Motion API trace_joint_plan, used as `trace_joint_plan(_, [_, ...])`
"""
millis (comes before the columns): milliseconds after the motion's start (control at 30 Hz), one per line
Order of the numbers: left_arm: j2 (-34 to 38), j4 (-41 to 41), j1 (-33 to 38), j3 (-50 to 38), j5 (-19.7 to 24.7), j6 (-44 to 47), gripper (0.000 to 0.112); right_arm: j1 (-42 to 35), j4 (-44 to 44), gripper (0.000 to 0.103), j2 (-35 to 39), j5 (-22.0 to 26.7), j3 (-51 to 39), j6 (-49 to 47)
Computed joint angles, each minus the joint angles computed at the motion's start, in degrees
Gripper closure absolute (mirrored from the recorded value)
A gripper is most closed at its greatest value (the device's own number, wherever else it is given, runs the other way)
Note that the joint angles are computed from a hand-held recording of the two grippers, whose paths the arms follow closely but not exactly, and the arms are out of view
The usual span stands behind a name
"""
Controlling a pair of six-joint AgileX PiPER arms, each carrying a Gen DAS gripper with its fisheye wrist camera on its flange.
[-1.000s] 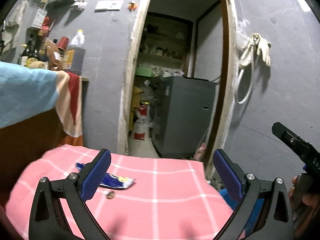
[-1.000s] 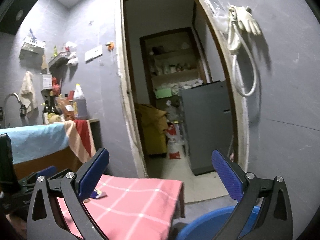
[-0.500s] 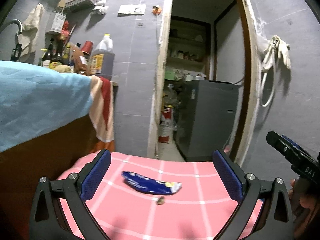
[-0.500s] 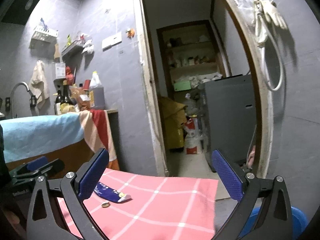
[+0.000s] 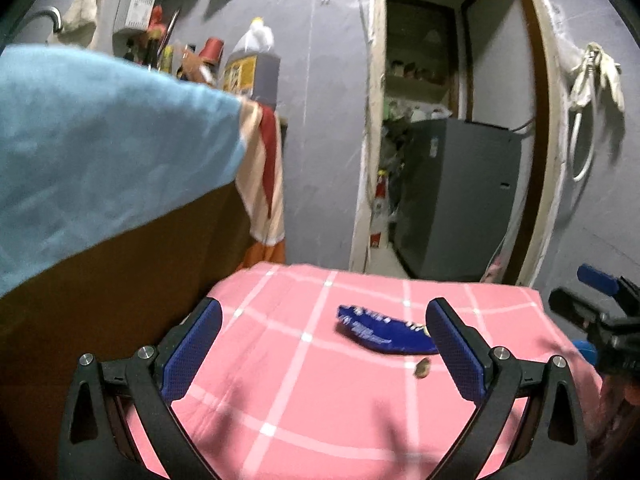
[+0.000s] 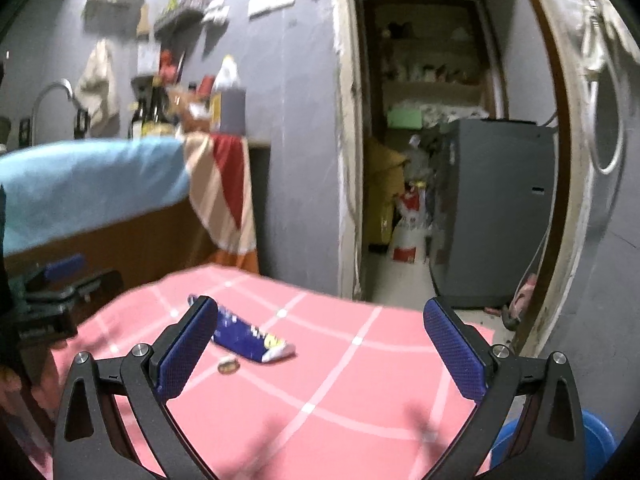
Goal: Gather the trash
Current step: 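Move both tools back over the table toward the blue snack bag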
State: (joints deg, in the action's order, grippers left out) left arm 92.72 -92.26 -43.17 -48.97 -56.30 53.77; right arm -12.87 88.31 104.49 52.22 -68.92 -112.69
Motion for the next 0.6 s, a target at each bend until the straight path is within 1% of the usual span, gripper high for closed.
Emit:
trace_joint_plan(67, [0.0, -1.5, 1.7, -0.3, 1.7, 1.4, 0.012, 2.1, -5.5, 0.000, 0.7, -2.8, -1.5, 3.6])
trace_joint_plan(200, [0.7, -3.9, 4.6, -1.6, 4.0, 4.6, 0.012, 5.0, -14.5, 0.000, 2.7, -5.5, -4.2, 9.8])
trace_joint_plan(267, [0.9, -4.2, 5.8, -1.5, 5.5, 4.9, 0.012, 6.3, -20.4, 0.000, 4.3, -5.5, -6.4, 14.8])
trace_joint_plan(367, [1.4, -4.7, 8.0, -2.2, 8.1, 6.3, 0.012, 7.9, -26.0, 0.000, 5.8, -4.9, -9.0, 20.2])
trace_joint_plan(467, [2.4, -5.8, 11.5, -3.4, 12.6, 9.1, 0.012, 9.6, -31.1, 0.001, 7.7, -2.7, -12.6, 26.7])
trace_joint_plan(533, [2.8, -5.8, 13.5, -3.7, 15.3, 9.4, 0.013, 10.7, -34.8, 0.005, 9.5, -0.5, -15.7, 31.2])
trace_joint_plan(600, [3.0, -5.6, 15.2, -3.6, 17.7, 8.9, 0.013, 12.1, -38.7, 0.021, 10.6, 0.2, -17.7, 34.8])
